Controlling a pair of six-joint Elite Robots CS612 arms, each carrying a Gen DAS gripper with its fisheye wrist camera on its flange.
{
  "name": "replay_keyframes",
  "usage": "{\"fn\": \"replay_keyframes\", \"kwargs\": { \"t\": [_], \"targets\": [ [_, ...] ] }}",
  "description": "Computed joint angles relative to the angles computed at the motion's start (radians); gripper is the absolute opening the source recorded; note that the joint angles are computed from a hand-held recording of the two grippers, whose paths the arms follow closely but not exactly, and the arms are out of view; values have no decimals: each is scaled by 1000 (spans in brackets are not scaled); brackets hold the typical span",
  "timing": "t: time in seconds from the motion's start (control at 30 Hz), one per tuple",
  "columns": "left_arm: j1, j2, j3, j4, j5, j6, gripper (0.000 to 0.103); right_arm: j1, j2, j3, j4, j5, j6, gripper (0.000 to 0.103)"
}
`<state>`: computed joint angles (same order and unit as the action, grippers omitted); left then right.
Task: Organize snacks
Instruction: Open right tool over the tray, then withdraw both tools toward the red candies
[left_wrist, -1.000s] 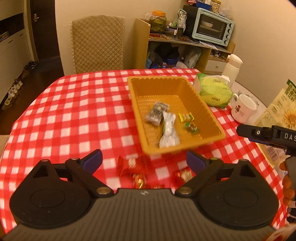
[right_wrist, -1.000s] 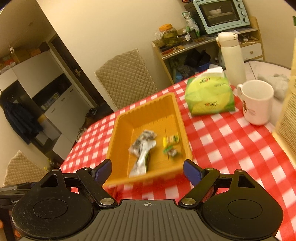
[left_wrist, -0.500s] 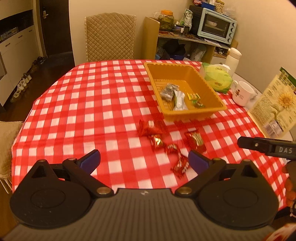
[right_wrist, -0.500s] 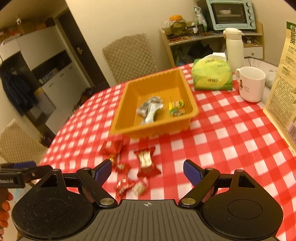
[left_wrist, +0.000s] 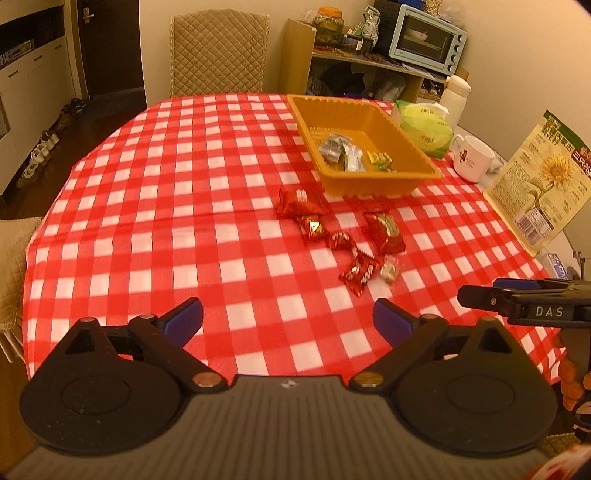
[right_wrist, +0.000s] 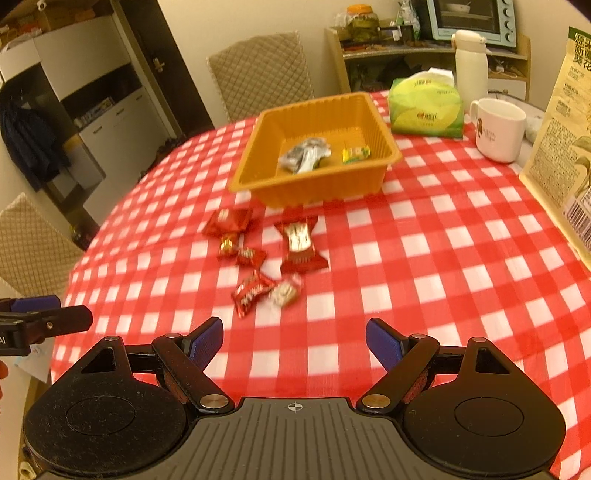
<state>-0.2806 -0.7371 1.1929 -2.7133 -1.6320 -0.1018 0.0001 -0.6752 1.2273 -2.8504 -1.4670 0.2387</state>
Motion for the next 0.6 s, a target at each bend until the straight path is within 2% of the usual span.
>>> {"fn": "replay_keyframes", "kwargs": {
  "t": [0.3, 0.6],
  "targets": [
    [-2, -11, 40, -6, -5, 9, 93, 12, 2, 16, 35, -13, -71, 84],
    [-5, 2, 31, 8, -3, 7, 85, 8, 21, -8, 59, 24, -114, 83]
  ]
}}
